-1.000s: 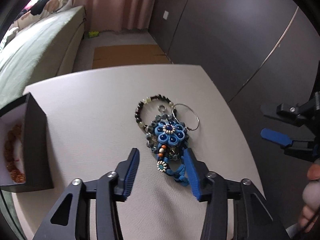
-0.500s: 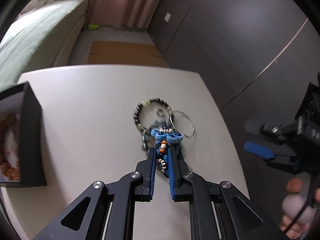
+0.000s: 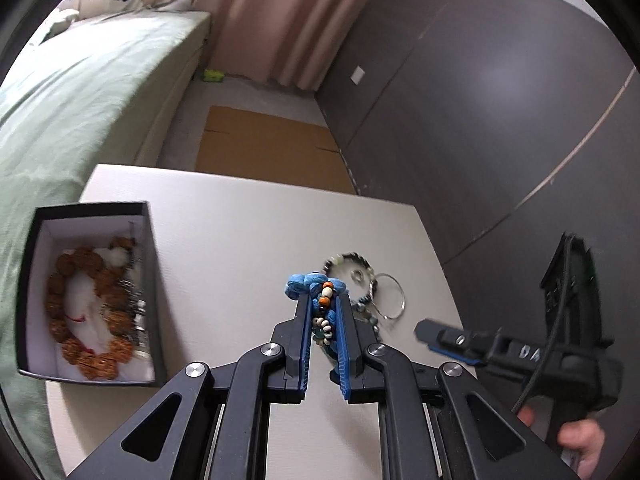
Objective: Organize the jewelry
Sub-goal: 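Drop the keychain into the box with the left tool while the right tool grasps the butterfly brooch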
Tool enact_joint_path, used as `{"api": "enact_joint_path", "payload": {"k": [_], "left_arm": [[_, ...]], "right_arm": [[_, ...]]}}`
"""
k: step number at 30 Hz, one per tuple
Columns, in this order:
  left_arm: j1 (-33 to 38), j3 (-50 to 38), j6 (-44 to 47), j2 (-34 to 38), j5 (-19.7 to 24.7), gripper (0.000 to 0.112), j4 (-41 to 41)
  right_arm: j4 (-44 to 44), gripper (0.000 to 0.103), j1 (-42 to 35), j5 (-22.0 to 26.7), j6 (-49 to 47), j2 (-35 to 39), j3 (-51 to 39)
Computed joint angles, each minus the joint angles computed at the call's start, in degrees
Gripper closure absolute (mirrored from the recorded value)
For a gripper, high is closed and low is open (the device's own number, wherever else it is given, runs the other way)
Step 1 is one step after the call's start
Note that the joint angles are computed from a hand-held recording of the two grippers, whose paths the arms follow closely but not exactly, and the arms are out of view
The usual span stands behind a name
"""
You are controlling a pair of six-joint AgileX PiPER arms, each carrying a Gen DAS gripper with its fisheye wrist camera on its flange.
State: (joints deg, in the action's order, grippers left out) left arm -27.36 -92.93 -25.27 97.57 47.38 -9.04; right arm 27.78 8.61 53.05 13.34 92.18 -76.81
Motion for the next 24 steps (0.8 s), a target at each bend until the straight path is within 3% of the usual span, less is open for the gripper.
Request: {"api": "enact_joint_path", "payload": {"k": [11,20,24], "left_arm": [[6.1,4.0,-0.3,-5.2,-1.3,0.100,-0.5],[9.8,7.5,1.1,-9.2,-1.7,0.100,-2.8],[10.3,8.9,1.2,-11.0,-1.5,0.100,-3.1]], "right_arm": [[-1.8,0.055,7.1,-1.4,1.1,4.3,-4.0],[-9.4,0.055,12.0,-3.3,6.4,7.6,-6.8],[-10.9,0.072,12.7,-2.5,8.2,8.9,-7.5]]}}
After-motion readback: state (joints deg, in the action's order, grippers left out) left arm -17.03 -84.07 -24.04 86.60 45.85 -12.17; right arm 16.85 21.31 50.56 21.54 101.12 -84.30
